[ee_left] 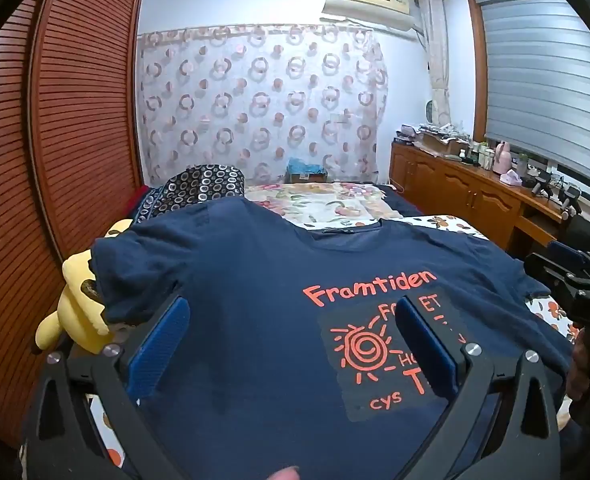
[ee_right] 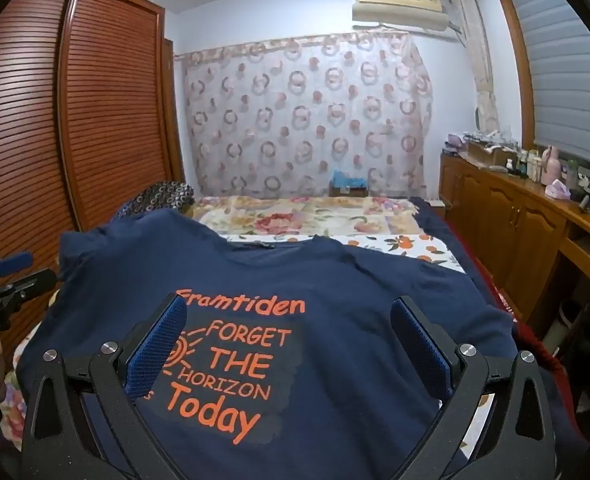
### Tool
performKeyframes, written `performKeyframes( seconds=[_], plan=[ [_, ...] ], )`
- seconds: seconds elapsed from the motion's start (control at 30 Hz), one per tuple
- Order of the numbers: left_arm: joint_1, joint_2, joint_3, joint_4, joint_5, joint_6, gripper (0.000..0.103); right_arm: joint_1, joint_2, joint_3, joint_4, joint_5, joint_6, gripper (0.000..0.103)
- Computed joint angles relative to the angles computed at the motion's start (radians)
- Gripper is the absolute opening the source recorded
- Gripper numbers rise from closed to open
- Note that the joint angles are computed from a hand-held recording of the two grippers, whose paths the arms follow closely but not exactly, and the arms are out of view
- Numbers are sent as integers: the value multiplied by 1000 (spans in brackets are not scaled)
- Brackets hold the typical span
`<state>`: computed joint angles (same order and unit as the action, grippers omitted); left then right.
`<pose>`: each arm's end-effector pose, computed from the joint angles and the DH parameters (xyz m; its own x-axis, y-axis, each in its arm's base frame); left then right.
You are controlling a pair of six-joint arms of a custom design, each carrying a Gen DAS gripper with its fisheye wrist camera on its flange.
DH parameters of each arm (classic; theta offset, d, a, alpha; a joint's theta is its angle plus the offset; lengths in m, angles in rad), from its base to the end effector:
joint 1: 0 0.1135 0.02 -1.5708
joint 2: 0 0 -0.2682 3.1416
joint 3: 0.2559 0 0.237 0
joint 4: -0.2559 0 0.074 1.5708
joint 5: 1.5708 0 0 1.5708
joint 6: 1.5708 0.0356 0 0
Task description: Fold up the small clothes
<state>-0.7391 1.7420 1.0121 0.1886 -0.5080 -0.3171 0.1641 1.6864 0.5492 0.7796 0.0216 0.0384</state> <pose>0.2826 -0.2342 0.2154 -0.4493 0.0409 -0.8925 0.1477 0.9886 -0.0291 0.3004 0.0490 0.1587 -0.3506 -0.0191 -0.9363 -0.1300 0.9911 0.0284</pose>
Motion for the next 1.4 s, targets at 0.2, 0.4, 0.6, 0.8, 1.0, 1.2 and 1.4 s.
performKeyframes(
  seconds=[0.2, 0.4, 0.6, 0.8, 1.0, 1.2, 1.4],
  plan=[
    [0, 1, -4, 13, -3, 1, 103, -2, 0, 5, -10, -2, 0, 103],
    [6, 11, -1, 23, 1, 6, 103, 5, 0, -2, 1, 6, -4, 103],
    [-1, 1, -7, 21, -6, 6, 103, 5, -4, -5, 3, 7, -5, 103],
    [4, -11, -4, 10, -4, 12, 103, 5, -4, -4, 3, 7, -5, 103],
    [-1, -10, -6, 13, -9, 13, 103, 6, -7, -5, 1, 7, -6, 103],
    [-3, -10, -7, 16, -13, 15, 103, 8, -7, -3, -3, 10, -5, 103],
    [-4, -11, -7, 15, -15, 16, 103, 9, -10, -6, 1, 11, -5, 103]
  ],
)
